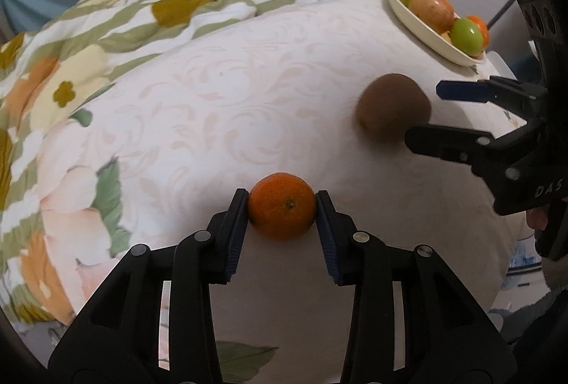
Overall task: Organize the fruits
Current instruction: 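Grasp the small tangerine with the left tool while the right tool grasps the brown kiwi, then carry the tangerine and kiwi over the cream plate with both tools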
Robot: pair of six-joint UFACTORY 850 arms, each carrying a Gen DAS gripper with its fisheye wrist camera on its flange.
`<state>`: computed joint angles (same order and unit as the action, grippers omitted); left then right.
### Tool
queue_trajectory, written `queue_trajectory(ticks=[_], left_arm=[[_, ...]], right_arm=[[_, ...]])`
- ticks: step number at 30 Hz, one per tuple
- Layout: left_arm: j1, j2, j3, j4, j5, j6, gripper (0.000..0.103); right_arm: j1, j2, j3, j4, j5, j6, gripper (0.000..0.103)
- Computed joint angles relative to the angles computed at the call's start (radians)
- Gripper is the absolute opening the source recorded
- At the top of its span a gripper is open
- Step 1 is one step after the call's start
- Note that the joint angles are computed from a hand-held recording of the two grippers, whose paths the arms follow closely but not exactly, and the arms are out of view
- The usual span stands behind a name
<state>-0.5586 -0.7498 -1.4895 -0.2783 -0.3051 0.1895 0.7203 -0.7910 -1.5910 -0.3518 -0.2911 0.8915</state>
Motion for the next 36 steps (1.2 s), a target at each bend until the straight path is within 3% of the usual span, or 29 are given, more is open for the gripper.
queue_trajectory(ticks=[4,7,14,18,30,36], left_arm=[[0.009,0.004,0.009,0.027,0.011,-0.044,0.045],[0.013,0.008,0.015,0.088,0.019,-0.110,0.045],[0.016,0.013,0.027,0.120,0.038,-0.157,0.045],[0.011,0.007,0.020,0.198,0.039,-0.236,0.045],[0.009,0.033,0.048,0.250,0.068,-0.333,0.045],[-0.006,0.060,0.046,0.360,0.061,-0.452,0.045]], right_arm=[[0.005,-0.029,-0.034,0.028,-0.006,-0.050,0.085],[0.012,-0.051,-0.063,0.009,-0.027,-0.055,0.074],[0.028,-0.077,-0.097,-0.158,-0.041,0.067,0.069],[0.033,-0.088,-0.110,-0.242,-0.068,0.135,0.061],[0.023,-0.047,-0.064,-0.243,-0.028,0.140,0.060],[0.021,0.012,-0.009,-0.315,-0.013,0.209,0.060]])
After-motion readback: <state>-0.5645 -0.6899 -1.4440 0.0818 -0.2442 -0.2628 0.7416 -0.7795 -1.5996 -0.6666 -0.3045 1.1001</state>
